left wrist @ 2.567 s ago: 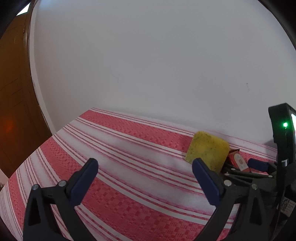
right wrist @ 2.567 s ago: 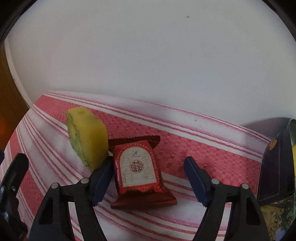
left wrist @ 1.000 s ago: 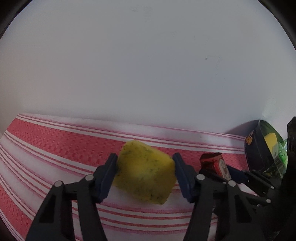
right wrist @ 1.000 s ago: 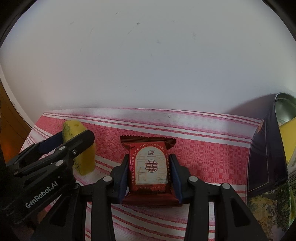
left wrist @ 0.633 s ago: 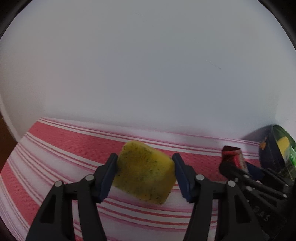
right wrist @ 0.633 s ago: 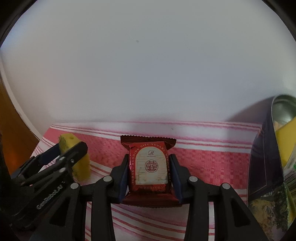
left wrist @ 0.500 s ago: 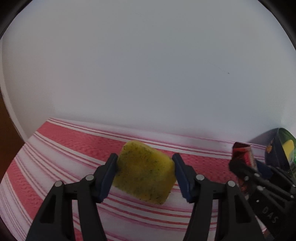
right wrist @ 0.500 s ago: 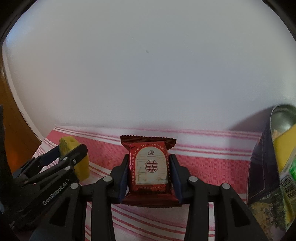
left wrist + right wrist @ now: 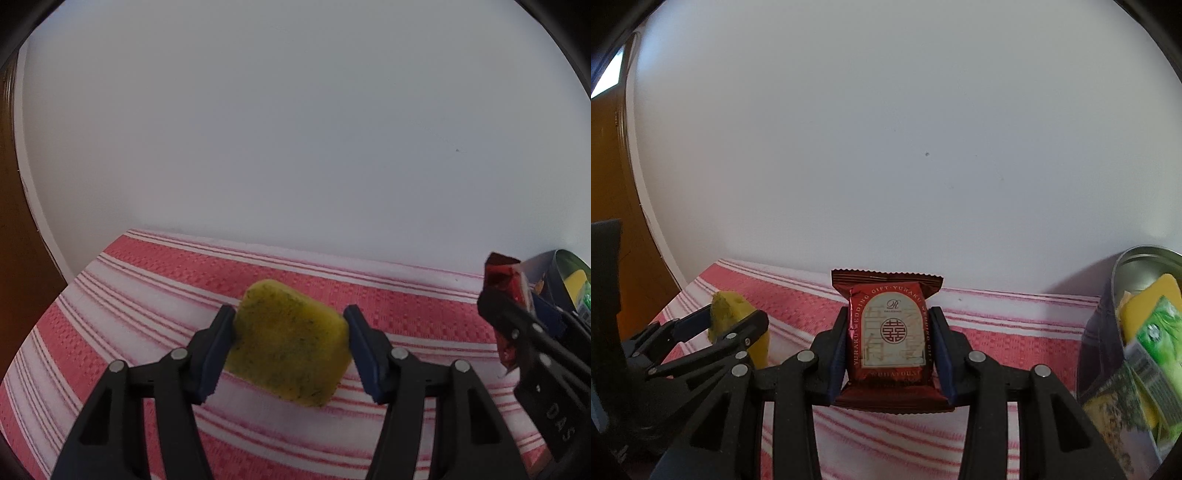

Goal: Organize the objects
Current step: 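Carry the red packet and yellow sponge over the silver tin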

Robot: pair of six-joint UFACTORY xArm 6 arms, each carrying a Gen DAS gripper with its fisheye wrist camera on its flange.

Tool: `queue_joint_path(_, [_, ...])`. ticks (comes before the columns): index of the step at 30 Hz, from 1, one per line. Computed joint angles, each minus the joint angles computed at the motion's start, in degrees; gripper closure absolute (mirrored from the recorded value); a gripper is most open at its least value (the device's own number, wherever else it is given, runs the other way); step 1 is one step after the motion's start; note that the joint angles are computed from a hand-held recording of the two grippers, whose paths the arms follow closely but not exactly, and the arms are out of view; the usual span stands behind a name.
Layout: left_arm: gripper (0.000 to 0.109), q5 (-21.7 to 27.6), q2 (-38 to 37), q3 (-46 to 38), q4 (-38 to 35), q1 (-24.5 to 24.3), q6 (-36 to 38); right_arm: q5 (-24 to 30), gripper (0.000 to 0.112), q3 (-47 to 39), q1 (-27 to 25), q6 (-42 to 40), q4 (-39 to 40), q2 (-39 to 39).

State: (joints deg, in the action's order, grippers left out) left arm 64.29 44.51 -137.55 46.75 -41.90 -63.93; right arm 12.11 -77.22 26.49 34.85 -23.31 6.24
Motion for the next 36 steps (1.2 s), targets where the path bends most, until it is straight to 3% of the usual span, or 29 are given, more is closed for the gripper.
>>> queue_joint_path(5, [0.048,-1.09,-2.87,4.56,1.09,-0.67,-1.5,-0.12,0.068,4.05,0.06,5.95,-8.13,-4.42])
queue_joint_path(12, [0.048,-1.64,-6.97,10.64,3.33,-2.41,-4.14,-0.16,0.068,8.66,-0.26,8.08,-10.93,-9.35])
queue_joint_path(17, [0.048,-0.92,-8.33,12.35,4.55,-4.01,-5.93,1.8,0.068,7.42,1.06,14.17,-15.96,-8.93])
queue_joint_path(25, [0.047,-1.64,-10.41,15.77,5.99,-5.55,-7.29,2.12,0.068,10.81,0.87,15.58,-17.83,-12.5])
queue_joint_path(36, [0.047,0.84,-9.33,13.4,7.18,-9.02,-8.06,2.5,0.068,15.02,0.64,16.8,-17.87,-16.61])
